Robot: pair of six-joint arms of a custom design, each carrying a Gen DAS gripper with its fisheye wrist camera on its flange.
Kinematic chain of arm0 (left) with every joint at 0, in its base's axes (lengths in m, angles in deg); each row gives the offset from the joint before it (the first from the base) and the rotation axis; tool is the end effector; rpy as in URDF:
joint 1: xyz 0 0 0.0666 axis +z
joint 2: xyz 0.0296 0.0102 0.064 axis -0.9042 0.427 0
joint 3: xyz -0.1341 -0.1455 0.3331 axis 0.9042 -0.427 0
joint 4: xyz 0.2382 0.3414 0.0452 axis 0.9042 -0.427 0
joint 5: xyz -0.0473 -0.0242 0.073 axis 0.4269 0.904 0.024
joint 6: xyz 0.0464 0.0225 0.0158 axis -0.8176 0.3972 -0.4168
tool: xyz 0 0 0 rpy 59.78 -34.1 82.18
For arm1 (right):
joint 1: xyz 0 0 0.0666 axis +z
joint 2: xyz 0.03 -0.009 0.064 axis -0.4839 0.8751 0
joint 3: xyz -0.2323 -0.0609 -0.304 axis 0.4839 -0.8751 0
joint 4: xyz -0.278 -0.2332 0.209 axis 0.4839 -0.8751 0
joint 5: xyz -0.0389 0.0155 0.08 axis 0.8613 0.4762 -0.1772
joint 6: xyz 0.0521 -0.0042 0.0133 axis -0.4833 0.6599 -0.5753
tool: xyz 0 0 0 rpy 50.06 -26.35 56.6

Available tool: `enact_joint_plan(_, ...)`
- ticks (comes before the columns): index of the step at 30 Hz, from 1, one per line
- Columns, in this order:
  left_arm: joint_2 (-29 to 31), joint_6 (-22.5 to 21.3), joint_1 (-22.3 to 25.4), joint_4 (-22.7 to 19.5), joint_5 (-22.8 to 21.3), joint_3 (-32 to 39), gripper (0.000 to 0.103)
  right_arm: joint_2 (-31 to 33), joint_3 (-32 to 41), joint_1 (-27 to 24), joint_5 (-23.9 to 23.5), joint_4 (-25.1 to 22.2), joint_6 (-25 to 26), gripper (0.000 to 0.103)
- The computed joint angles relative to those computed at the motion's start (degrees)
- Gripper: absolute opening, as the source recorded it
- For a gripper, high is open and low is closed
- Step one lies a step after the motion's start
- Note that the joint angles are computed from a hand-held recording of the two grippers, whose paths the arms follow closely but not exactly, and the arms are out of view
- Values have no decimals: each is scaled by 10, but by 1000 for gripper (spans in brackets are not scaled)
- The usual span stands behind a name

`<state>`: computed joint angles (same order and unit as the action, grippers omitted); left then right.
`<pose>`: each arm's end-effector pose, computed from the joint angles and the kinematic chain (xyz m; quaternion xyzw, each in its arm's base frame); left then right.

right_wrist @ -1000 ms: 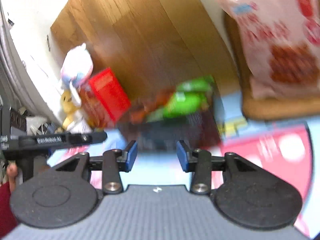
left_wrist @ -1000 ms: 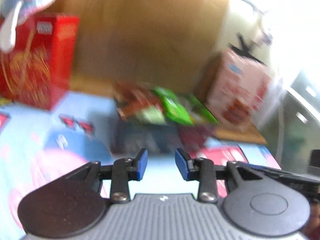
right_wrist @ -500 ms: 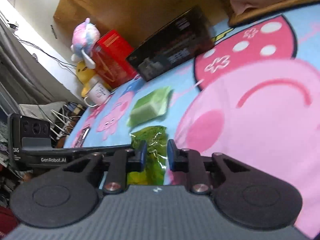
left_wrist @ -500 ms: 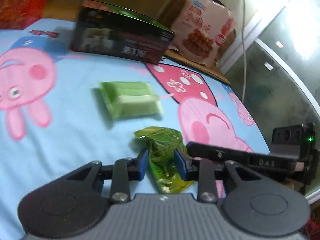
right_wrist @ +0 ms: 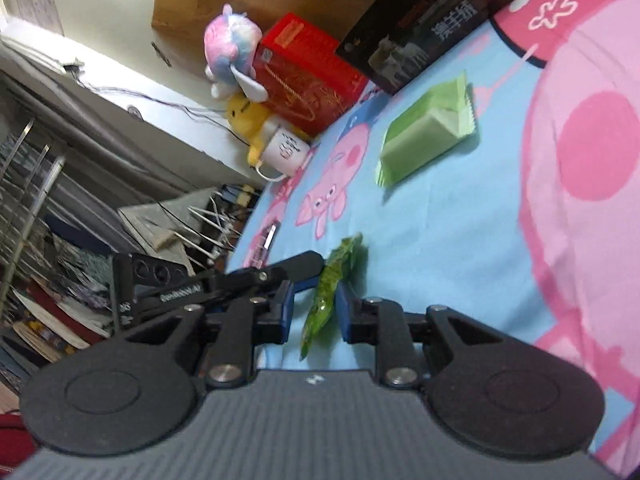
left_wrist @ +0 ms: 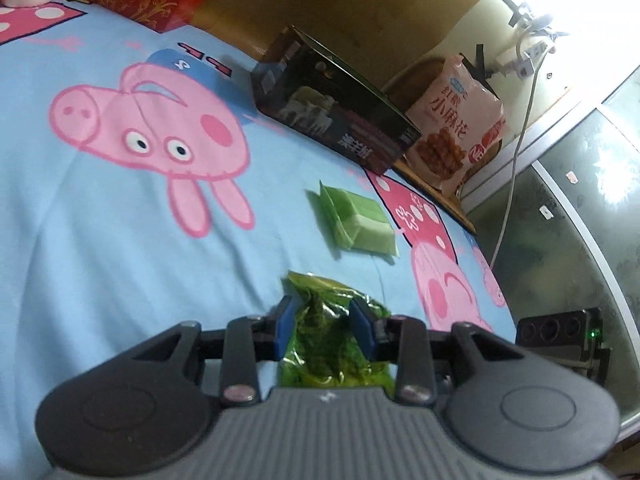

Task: Organize snacks
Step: 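Reach the left gripper to the clear green pickle bag and grasp it, then lift the pickle bag into the tin box and release it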

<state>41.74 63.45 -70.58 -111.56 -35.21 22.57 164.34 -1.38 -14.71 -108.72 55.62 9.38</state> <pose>0.5812 -0.0781 0.3462 -0.0498 0.8784 -0.3420 0.3300 0.6156 0.1856 0.3235 -0.0782 0.8003 0.5473 0.2321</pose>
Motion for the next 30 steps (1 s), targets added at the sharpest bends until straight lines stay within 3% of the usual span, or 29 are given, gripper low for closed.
enact_joint_plan(2,0,-6,-1,2,-7,0,30,1,10,6,21,-36,30,26)
enact_joint_plan(13,-1,-2,4,19,9,-10,30,-7,16,14,76,-56,85,30)
enact_joint_plan(16,-3,-4,5,15,14,-11,30,-15,20,28,161,-75,155,30)
enact_joint_plan(18,-6,-15,6,7,18,-12,31,-16,22,31,191,-83,184,30)
enact_joint_plan(24,-23,-37,6,7,42,-34,29,2,35,24,161,-91,163,29)
enact_joint_plan(30,-12,1,2,25,40,-29,23,10,28,28,124,-46,103,29)
